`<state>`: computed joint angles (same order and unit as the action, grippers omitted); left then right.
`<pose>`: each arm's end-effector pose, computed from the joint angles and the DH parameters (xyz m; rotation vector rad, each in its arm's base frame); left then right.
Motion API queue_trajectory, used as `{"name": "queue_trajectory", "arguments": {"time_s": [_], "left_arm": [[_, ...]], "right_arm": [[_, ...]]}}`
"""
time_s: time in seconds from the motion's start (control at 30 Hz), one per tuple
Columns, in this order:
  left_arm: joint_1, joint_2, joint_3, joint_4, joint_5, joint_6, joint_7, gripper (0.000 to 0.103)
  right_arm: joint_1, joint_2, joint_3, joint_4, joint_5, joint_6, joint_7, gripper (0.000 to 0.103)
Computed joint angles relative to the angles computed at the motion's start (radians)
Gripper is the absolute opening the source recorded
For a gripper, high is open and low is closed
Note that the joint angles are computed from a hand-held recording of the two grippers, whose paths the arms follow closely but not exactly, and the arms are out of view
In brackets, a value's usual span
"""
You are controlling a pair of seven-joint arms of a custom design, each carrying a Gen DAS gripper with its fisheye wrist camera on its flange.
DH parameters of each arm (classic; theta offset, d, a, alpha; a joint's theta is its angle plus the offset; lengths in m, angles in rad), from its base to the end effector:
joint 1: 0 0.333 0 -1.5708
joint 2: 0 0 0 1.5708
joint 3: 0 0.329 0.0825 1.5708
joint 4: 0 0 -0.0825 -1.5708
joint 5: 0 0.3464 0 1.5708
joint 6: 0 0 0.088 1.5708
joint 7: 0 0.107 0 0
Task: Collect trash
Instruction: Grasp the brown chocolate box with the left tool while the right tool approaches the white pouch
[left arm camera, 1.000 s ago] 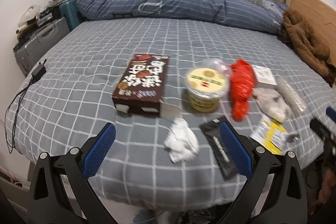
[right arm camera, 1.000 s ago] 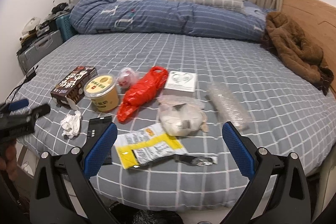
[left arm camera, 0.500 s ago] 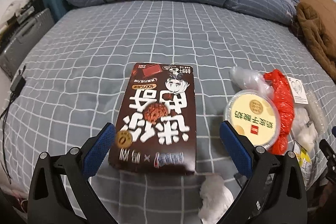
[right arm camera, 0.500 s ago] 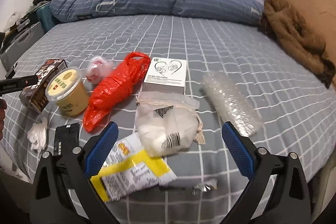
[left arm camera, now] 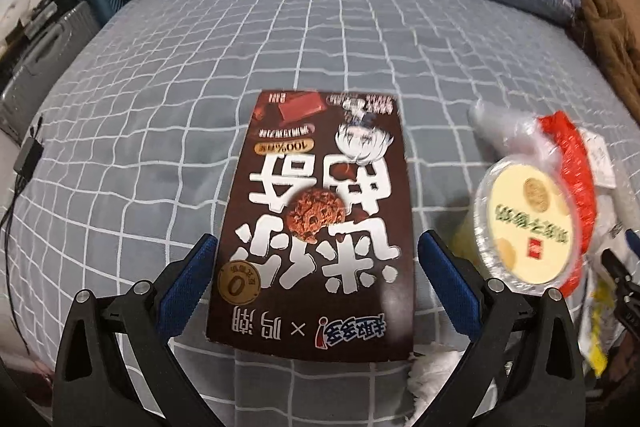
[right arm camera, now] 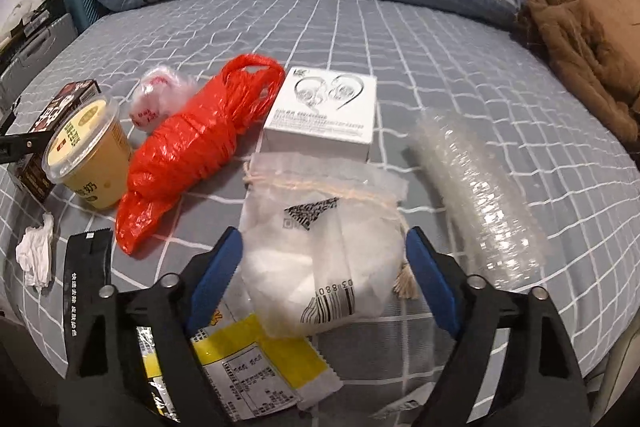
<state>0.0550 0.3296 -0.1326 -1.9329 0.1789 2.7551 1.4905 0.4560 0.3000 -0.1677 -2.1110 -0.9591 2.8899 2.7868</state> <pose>0.6296 -0.0486 0.4090 -1.8035 2.0507 -0.4658 0.5381 0.2149 0.3488 -1.8596 1.9046 -0.6880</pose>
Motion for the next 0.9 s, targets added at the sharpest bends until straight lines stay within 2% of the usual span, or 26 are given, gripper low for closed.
{"name": "queue_trajectory", "arguments": {"time_s": [0.13, 0.27, 0.33, 0.53, 0.77, 0.9], "left_arm": [[-0.011, 0.021, 0.016, 0.01, 0.022, -0.008, -0.04, 0.097], [-0.018, 0.035, 0.023, 0.014, 0.053, 0.003, -0.056, 0.092], [-0.025, 0.038, 0.028, 0.013, 0.071, 0.017, -0.071, 0.092], [-0.045, 0.013, 0.056, -0.041, 0.141, 0.081, -0.13, 0.091], [-0.056, 0.003, 0.071, -0.071, 0.194, 0.141, -0.206, 0.091], [-0.048, -0.02, 0.064, -0.106, 0.2, 0.174, -0.224, 0.091]], "right_arm": [[-0.004, 0.005, 0.003, -0.003, 0.013, 0.011, -0.006, 0.074], [-0.011, 0.019, 0.004, -0.001, 0.073, 0.036, -0.047, 0.07], [0.004, 0.022, -0.012, -0.005, 0.083, 0.04, -0.051, 0.063], [0.033, 0.034, -0.043, -0.003, 0.105, 0.048, -0.065, 0.05], [0.066, 0.033, -0.079, -0.005, 0.089, 0.058, -0.043, 0.043], [0.079, 0.008, -0.104, -0.02, 0.026, 0.092, 0.023, 0.039]]}}
